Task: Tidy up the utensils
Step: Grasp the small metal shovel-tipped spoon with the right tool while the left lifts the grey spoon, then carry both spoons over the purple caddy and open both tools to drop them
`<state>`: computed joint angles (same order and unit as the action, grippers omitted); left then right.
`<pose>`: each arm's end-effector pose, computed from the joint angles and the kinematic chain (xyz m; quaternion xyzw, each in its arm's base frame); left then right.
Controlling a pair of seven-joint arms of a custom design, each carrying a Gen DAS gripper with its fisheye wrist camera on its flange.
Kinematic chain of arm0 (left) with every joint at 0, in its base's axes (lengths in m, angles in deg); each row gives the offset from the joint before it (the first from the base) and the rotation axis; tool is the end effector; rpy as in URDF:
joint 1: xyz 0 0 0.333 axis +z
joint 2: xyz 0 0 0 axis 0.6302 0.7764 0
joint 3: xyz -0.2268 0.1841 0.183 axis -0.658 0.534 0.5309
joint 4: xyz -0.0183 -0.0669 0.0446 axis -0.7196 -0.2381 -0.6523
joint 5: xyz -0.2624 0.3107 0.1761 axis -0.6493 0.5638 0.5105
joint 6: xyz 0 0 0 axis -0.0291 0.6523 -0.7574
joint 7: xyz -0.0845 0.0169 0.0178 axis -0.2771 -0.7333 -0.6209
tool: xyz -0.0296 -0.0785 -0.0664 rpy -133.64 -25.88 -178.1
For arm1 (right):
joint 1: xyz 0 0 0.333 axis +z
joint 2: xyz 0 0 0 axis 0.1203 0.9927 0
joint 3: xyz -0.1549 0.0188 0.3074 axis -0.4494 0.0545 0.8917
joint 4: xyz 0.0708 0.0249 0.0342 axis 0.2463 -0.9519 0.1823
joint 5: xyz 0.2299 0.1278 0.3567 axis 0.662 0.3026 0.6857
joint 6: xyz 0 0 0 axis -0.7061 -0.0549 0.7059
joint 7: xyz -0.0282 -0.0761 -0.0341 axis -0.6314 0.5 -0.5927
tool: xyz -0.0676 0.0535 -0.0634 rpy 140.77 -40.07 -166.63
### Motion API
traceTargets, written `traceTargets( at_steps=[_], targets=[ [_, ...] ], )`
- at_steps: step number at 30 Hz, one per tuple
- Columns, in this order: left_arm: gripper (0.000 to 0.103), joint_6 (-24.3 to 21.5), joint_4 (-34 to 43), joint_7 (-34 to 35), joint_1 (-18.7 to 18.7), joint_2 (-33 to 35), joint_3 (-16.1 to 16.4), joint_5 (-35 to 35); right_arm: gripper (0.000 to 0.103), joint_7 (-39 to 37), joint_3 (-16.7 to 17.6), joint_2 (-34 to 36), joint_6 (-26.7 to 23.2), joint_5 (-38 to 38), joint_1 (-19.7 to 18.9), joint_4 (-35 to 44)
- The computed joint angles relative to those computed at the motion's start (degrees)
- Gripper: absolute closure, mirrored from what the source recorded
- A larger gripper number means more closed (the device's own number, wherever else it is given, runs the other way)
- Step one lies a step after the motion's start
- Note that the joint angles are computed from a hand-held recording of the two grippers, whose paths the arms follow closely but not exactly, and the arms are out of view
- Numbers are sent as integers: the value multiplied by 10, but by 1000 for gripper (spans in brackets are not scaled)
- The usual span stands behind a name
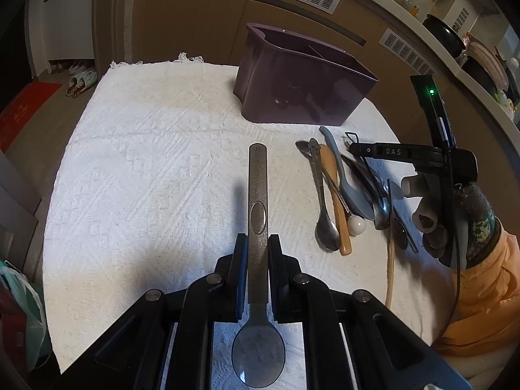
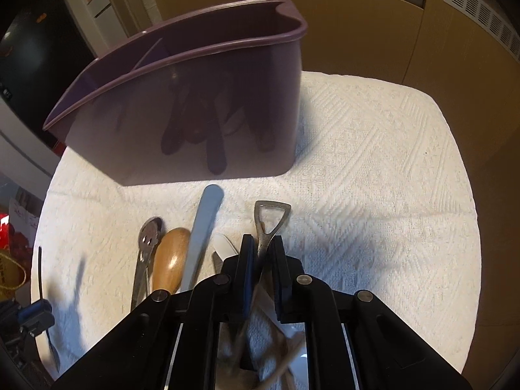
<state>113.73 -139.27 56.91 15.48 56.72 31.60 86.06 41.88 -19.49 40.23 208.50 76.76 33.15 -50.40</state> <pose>0.4063 -0.3976 0.3824 -0.6354 0.7116 -0.2939 0.0595 0.5589 0.3397 0.3466 -0.7314 0.6406 -0.1014 0.2106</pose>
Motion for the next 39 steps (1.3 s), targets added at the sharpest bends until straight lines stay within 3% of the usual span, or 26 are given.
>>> traceTargets(
  at_steps=[8,13,16,17,22,23,30,33,39],
  targets=[
    [93,-21,16,-93,6,-18,-15,111,96,63,-8,-89,80,-83,13,-87],
    [93,-52,41,-190,19,-40,-37,231,97,143,15,-176,130,-174,-20,-151],
    [93,-69,61,-248,28,-53,-50,309,98,242,71,-232,158,-293,-91,-175],
    [93,-76,70,-274,32,-58,-55,342,101,249,83,-253,166,-305,-107,-185],
    [93,-101,116,-344,36,-64,-63,449,102,322,210,-325,196,-382,-249,-189],
    [93,-105,124,-351,35,-64,-62,463,102,326,225,-337,199,-385,-268,-188],
    [93,-119,147,-367,18,-57,-53,506,102,285,228,-373,219,-334,-288,-209],
    [93,-113,153,-364,14,-53,-46,500,102,256,208,-374,218,-307,-270,-214],
    [93,-96,188,-379,15,-25,-33,528,102,205,211,-369,227,-272,-275,-199]
  ],
)
